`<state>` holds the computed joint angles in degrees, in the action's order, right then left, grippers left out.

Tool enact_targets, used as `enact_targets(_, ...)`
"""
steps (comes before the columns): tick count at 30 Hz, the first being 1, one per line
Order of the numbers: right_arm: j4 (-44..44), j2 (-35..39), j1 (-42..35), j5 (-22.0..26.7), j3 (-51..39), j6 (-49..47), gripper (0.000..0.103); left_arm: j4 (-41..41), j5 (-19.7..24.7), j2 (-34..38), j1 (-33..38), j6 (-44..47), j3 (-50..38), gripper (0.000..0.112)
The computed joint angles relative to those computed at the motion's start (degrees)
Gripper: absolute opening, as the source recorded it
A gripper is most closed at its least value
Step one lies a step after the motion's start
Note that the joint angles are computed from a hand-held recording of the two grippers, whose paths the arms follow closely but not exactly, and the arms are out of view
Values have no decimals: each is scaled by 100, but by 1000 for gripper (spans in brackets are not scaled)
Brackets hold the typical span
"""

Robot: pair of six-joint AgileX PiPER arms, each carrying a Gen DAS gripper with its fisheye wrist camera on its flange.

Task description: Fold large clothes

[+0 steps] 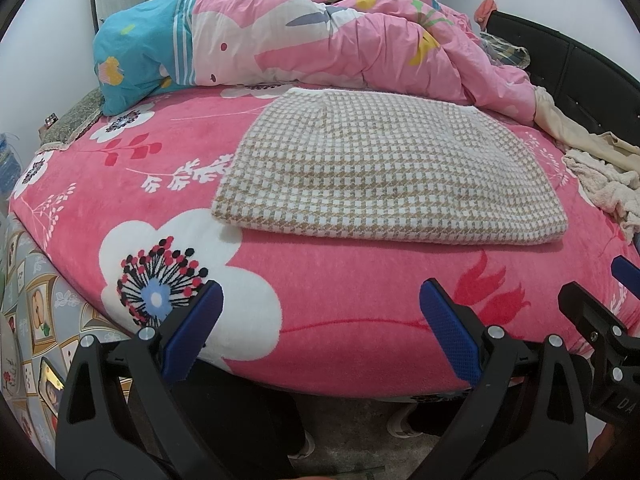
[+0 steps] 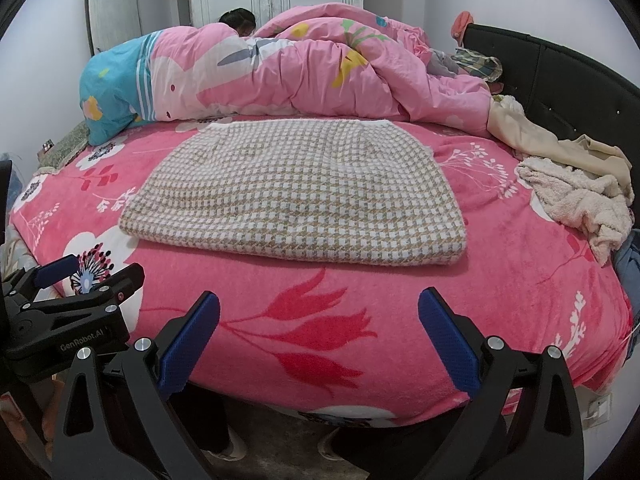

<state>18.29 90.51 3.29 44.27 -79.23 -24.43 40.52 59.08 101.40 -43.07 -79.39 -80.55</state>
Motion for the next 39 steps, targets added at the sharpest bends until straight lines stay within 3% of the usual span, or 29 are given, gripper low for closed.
enact_targets(39, -6, 10, -9, 7, -32, -21, 97, -26, 43, -10, 27, 77, -62, 95)
